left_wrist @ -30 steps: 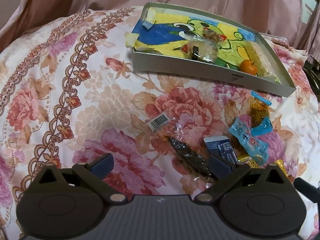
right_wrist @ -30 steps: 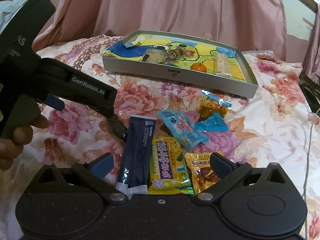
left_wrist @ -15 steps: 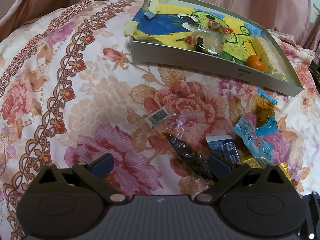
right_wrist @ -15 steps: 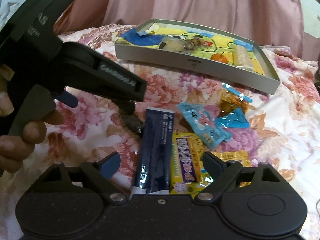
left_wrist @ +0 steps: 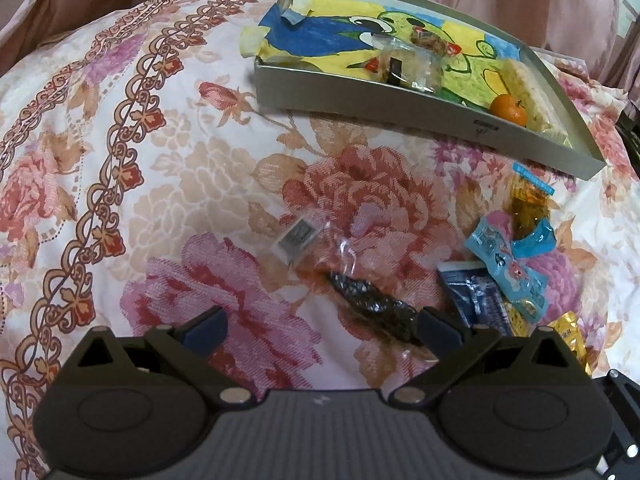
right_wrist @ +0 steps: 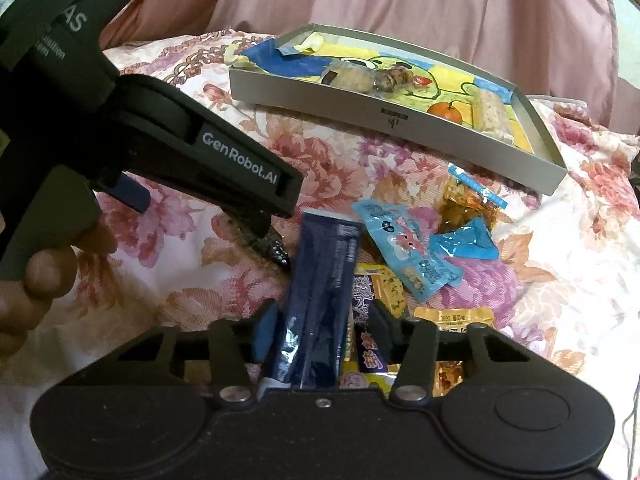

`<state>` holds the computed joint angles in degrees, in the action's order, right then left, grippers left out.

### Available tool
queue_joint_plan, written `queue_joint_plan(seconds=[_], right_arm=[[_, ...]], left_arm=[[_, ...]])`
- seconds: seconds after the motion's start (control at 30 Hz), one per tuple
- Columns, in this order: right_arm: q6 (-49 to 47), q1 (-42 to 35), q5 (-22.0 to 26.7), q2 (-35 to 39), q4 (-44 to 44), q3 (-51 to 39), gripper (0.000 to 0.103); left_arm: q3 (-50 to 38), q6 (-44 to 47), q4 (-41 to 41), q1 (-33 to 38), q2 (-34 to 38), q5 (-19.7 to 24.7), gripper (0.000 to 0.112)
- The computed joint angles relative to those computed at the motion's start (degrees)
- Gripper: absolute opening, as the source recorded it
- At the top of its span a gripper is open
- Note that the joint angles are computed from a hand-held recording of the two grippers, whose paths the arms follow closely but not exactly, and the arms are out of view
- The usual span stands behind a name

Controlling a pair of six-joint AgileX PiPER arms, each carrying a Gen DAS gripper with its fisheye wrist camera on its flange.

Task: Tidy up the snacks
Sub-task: 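Close the right tool on the blue stick pack while the left tool closes on the brown snack bag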

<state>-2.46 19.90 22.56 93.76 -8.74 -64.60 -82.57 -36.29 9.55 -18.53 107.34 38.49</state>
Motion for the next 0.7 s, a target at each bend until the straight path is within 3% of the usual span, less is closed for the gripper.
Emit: queue_joint_plan(seconds=[0.13,0.4,0.53,0.7], right_arm=[[2.18,-0.25,1.38,-0.05,-2.03,-0.6,0.037],[8.9,-0.46,3.39,-0.41,-7.72,-0.84,0.037],[8.6,-0.65,3.77,-0.28,-7.15,-1.08,0.038],[9.13,-0.52,3.76,-0.22,-7.37,-1.04,0.039]], left_arm=[[2.12,-0.3,0.68,-0.17,-1.32,-1.32,0.102],[8.26,1.79,-0.83,-1.07,-4.43,-8.85,0.095],[5.53,-2.84,2.68,-2.4,-2.28,-7.35,0.092],[-2.78,-13.14,6.47,-3.3,2.88,-0.22,0.091]])
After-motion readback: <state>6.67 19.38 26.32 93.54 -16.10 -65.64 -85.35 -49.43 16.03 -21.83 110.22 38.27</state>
